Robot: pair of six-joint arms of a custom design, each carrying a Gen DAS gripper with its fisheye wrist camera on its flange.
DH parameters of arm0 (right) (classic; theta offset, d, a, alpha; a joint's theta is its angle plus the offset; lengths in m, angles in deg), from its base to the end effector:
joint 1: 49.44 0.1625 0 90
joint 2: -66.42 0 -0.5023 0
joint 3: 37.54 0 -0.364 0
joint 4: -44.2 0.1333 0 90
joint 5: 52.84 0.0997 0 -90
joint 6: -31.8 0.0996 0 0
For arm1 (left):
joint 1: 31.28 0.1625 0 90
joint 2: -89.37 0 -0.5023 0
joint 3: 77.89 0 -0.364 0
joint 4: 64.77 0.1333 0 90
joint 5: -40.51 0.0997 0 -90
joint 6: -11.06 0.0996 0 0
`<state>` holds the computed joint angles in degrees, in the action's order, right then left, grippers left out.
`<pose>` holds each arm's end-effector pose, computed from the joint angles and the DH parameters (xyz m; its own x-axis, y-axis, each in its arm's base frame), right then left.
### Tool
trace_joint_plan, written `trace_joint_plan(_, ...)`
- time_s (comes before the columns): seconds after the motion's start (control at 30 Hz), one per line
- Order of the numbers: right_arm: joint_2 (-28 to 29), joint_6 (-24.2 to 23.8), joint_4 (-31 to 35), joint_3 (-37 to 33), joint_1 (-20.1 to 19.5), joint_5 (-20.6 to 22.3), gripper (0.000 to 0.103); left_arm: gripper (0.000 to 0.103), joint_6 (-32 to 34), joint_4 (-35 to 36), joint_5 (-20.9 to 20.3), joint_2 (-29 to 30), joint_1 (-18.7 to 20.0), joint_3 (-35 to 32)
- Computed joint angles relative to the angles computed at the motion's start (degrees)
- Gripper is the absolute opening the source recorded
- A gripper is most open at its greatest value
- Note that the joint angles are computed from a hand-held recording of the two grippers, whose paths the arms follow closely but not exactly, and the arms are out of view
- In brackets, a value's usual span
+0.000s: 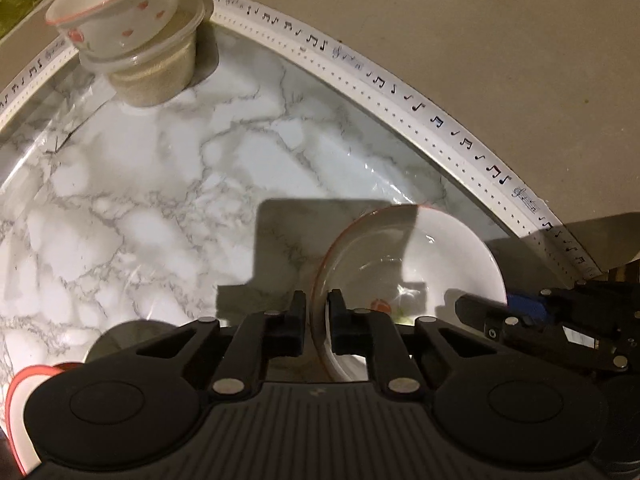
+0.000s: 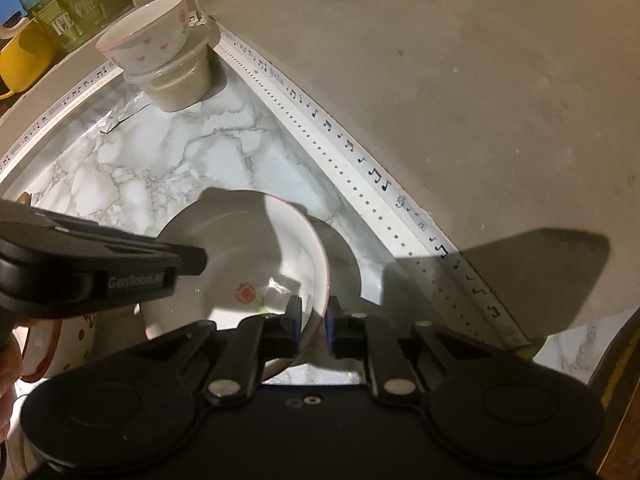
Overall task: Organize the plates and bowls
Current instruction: 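Close both tools on the rim of the white flower bowl, then lift the flower bowl with both tools and carry it toward the red-rimmed bowl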
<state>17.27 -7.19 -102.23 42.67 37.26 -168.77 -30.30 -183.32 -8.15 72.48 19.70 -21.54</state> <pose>0.0453 -0.7727 0.3164 -0.7222 -0.3819 0.5767 -0.5177 0.8514 -0.0844 -0.3776 -0.7822 -0.0152 -0.7873 -0.0764 -0.6119 0.1306 0.9491 -0.2865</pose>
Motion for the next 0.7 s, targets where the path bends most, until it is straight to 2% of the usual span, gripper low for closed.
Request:
trace_joint_plan(0.17,0.5,-1.0,0.5,-0.6,0.5,-1.6,0.012,0.008,-2.2,2.7,-0.2,0.4,0.0,-1.4)
trace_joint_plan(0.3,0.2,-1.2,1.9,-0.9,0.3,-0.7,0.011,0.008,-2.9,2.8,-0.9,0.0,0.0,-0.9)
trace_joint_plan(0.7,-2.1,-3.9,1.7,0.9,1.7,0.7,0.011,0.008,-5.5,5.4,0.9,-2.0,-2.3,-0.1)
